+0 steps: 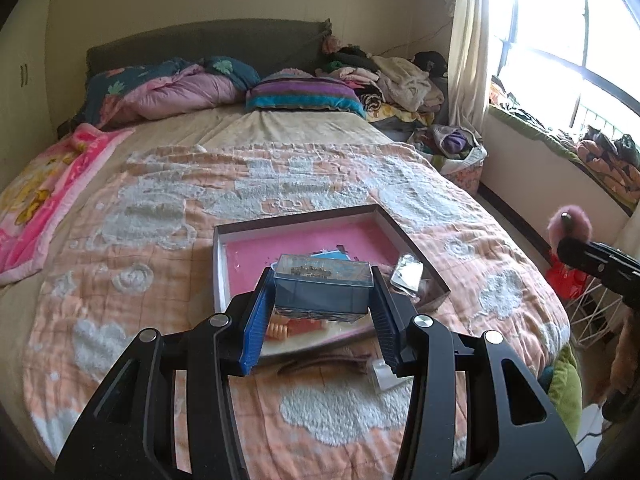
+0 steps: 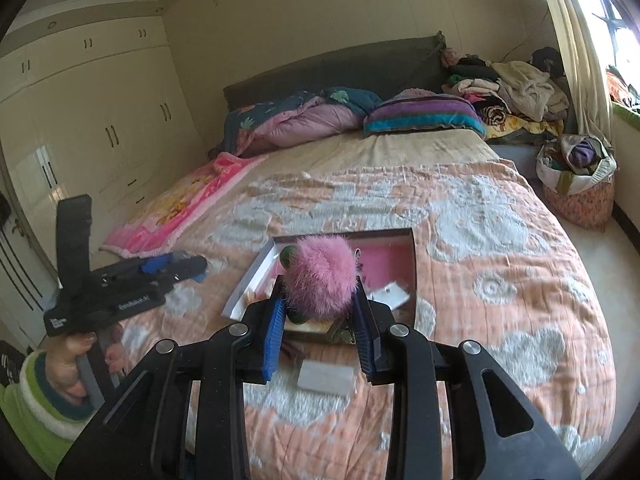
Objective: Organize jewelry
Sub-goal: 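Carry the blue clip and pompom over the tray and open both tools inside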
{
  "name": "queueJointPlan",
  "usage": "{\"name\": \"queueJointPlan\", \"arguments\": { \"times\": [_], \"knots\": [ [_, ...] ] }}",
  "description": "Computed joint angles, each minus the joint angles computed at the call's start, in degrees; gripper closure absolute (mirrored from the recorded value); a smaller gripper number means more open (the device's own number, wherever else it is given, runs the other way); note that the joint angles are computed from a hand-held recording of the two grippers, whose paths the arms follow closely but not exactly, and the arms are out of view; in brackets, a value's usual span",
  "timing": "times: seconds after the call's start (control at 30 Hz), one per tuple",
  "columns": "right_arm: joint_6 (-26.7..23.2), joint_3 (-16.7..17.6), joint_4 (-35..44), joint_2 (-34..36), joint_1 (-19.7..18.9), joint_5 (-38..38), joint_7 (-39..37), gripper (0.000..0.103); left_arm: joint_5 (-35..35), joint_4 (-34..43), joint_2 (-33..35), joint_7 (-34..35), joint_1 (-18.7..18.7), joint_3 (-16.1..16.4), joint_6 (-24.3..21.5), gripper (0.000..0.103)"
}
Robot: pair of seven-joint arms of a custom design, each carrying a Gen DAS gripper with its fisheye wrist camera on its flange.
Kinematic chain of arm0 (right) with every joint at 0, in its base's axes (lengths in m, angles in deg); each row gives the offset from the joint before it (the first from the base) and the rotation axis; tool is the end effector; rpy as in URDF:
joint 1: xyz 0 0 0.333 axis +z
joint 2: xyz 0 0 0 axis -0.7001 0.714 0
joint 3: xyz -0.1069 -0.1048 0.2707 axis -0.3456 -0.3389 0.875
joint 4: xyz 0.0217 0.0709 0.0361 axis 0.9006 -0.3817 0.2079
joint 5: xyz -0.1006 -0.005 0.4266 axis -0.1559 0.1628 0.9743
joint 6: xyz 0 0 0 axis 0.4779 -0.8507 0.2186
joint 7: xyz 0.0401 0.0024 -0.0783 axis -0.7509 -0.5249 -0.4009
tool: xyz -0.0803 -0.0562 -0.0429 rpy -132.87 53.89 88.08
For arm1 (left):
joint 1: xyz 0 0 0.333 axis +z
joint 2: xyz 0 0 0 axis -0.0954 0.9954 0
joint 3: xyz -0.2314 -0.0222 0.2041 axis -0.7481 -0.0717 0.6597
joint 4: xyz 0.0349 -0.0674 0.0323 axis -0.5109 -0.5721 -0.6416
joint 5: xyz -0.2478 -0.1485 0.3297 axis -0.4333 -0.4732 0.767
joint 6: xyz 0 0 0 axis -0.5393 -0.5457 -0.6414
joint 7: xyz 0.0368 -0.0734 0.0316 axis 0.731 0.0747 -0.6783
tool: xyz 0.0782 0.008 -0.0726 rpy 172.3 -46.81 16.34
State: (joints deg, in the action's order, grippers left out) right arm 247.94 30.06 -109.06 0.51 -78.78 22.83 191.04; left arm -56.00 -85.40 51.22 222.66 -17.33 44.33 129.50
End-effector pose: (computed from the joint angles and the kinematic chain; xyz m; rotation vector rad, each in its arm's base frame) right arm 0.4792 0.2381 0.4715 -1.3372 1.7546 -0.7120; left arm 0.5924 -0.2480 0.4668 -1.0444 2.3823 -1.2378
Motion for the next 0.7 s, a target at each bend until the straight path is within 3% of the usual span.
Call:
{"name": "queueJointPlan", "arguments": {
  "times": [0.37,0.7],
  "knots": [
    [0.0,8.2,6.0,7.2,-13.4,-4.0,1.4,0.073,10.7,6.6,7.9,-7.9,1.0,-3.6,2.3,0.065],
    [-1.1,13.7,8.9,13.3,-22.0,-10.1,3.9,0.073,21.9,11.1,14.1,-15.5,2.9,-7.6,1.3,0.065]
  ]
}}
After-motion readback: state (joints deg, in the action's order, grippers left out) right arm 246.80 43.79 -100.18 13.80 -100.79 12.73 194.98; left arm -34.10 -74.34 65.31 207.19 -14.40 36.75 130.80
